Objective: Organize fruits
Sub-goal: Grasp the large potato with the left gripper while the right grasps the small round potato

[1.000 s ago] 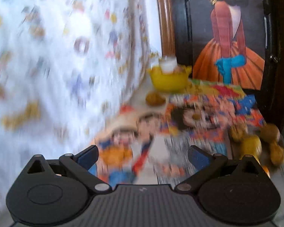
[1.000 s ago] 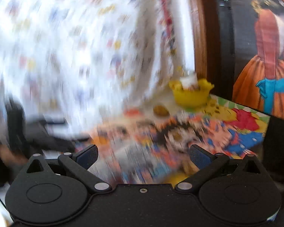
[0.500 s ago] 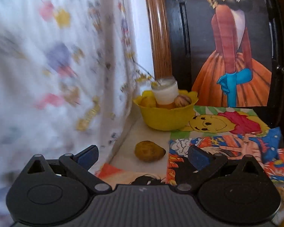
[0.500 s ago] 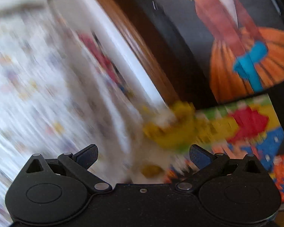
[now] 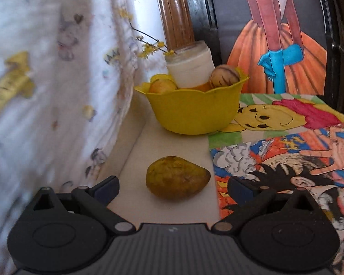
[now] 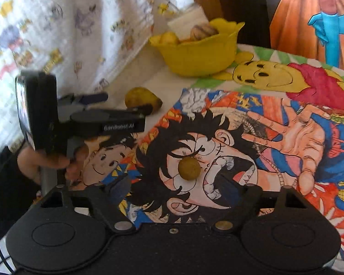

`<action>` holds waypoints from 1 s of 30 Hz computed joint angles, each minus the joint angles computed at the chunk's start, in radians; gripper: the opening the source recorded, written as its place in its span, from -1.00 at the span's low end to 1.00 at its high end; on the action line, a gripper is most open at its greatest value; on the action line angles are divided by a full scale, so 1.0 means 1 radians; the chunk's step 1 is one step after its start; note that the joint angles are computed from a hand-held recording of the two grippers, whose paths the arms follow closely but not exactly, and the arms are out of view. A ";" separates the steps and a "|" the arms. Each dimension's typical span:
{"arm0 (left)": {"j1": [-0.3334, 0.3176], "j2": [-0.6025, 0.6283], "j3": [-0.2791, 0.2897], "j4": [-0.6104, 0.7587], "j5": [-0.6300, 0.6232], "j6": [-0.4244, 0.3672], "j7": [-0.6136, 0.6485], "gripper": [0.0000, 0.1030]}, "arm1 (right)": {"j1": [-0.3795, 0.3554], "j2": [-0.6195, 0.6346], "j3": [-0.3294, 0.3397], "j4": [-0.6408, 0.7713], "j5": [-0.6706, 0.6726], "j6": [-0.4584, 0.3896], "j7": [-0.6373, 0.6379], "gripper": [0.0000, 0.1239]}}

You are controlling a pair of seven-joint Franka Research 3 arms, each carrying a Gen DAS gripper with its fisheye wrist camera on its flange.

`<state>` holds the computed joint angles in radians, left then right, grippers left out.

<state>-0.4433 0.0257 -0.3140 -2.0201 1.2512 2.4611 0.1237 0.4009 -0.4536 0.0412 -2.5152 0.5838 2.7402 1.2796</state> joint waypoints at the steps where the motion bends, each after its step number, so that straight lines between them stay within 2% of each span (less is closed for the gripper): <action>1: 0.003 0.010 0.003 0.007 0.005 0.008 0.007 0.99 | -0.002 0.016 0.001 0.009 -0.007 -0.003 -0.001 0.25; 10: 0.019 0.053 0.034 0.035 -0.032 0.078 0.067 0.99 | -0.024 0.097 0.018 0.068 -0.048 -0.037 0.023 -0.22; 14: 0.020 0.073 0.043 0.049 -0.044 0.105 0.076 0.98 | -0.035 0.117 0.027 0.089 -0.076 -0.048 0.037 -0.31; 16: 0.019 0.079 0.046 0.053 -0.051 0.118 0.087 0.91 | -0.035 0.126 0.026 0.098 -0.075 -0.050 0.041 -0.39; 20: 0.016 0.092 0.051 0.064 -0.089 0.129 0.129 0.79 | -0.034 0.137 0.027 0.108 -0.076 -0.051 0.040 -0.47; 25: 0.008 0.093 0.060 0.067 -0.069 0.118 0.106 0.60 | -0.030 0.147 0.028 0.117 -0.072 -0.049 0.036 -0.51; 30: 0.014 0.084 0.063 0.054 -0.056 0.135 0.081 0.56 | -0.025 0.154 0.025 0.121 -0.056 -0.044 0.026 -0.52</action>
